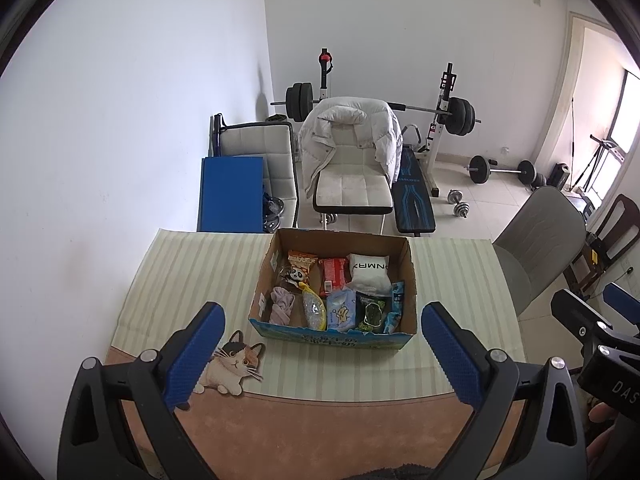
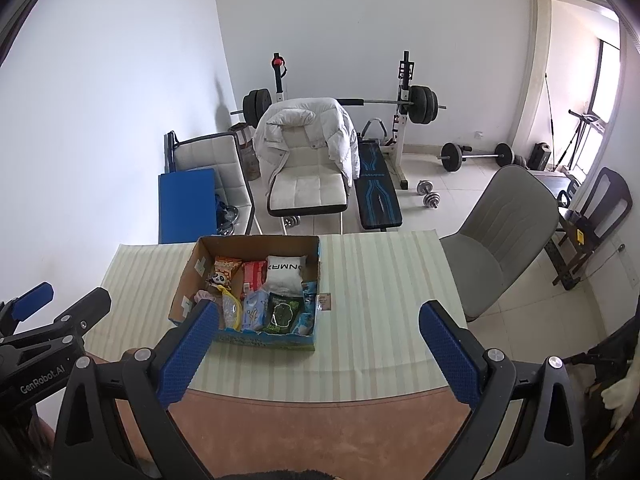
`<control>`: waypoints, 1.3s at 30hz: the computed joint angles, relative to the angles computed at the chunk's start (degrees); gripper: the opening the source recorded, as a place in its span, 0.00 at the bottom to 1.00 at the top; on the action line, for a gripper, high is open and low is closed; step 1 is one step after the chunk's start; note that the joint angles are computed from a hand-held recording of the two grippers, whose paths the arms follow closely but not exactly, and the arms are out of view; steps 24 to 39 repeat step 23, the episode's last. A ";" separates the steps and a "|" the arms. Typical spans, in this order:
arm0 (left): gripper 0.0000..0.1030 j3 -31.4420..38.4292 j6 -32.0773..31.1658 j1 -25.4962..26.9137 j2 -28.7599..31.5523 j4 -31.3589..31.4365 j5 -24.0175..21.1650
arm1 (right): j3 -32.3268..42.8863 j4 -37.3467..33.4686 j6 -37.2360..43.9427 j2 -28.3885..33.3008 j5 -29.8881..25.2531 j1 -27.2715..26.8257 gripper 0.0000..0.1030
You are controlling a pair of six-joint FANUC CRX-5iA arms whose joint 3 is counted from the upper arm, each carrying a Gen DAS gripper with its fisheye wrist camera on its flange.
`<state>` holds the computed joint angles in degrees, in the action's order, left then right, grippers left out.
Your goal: Organize soft objects
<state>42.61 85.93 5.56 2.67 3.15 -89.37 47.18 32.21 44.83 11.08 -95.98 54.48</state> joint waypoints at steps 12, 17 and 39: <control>0.98 1.73 -0.81 0.35 1.26 0.84 -0.95 | 1.24 0.82 -0.32 0.25 -1.03 0.23 0.99; 0.98 2.17 -1.20 0.58 1.61 1.21 -1.26 | 0.99 1.13 -0.36 0.12 -0.94 0.35 0.99; 0.98 2.32 -1.64 0.61 1.79 1.20 -0.77 | -0.06 1.52 -0.49 -0.52 -0.29 0.37 0.99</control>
